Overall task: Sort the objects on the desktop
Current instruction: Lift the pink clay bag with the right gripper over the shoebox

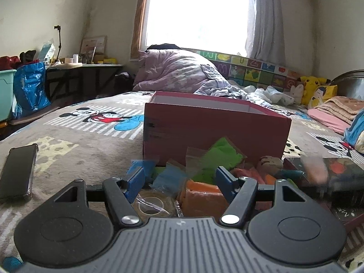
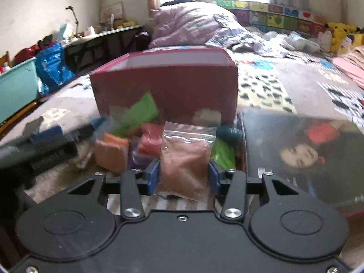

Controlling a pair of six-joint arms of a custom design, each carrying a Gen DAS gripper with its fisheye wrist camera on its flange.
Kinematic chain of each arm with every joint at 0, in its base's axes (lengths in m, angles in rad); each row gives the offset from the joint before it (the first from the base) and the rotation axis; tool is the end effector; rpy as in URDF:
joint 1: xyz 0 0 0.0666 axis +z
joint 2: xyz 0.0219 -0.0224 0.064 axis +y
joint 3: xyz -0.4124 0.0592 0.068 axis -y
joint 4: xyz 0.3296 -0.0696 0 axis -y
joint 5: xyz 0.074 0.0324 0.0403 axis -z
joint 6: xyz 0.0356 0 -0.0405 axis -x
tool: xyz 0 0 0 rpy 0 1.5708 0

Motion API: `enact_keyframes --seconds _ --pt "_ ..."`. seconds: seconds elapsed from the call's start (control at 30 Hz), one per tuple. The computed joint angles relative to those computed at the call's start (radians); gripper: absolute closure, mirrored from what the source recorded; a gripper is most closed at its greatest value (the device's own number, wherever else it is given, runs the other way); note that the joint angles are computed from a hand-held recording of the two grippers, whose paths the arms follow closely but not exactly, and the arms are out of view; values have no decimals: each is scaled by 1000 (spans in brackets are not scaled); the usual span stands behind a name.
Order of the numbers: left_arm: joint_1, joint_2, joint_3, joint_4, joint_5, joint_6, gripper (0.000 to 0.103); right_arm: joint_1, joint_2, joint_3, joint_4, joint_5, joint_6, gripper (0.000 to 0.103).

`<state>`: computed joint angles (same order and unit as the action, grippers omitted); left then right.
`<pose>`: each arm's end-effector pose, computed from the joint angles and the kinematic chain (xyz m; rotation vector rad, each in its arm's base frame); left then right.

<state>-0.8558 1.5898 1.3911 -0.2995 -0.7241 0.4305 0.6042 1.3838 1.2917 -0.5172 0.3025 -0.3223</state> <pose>0.3513 -0.3693 0.4283 -0.0170 1.9381 -0.1010 0.3590 0.2345 0.4562 -0.1328 2.1519 0.2079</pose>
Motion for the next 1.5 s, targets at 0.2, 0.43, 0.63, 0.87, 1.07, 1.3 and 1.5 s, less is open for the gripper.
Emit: enact_keyframes --seconds 0.2,0.43,0.63,0.87,1.07,1.3,1.5 --pt "-3 6 0 19 12 -28 35 -50 21 114 -29 -90 73 59" --pt "-5 18 4 35 22 -59 35 -99 81 254 -82 -179 114 59" --pt "1 24 3 46 24 -57 35 -127 140 367 -136 -217 157 59" --pt "5 32 9 37 34 -49 35 -157 232 519 -240 -255 197 59" --pt "9 38 11 39 43 -51 35 -178 336 698 -354 -279 213 59" --pt "-2 52 17 61 34 -107 35 -199 497 978 -555 -288 240 59" --pt "7 57 22 56 51 -99 35 -224 722 1386 -843 -289 236 59"
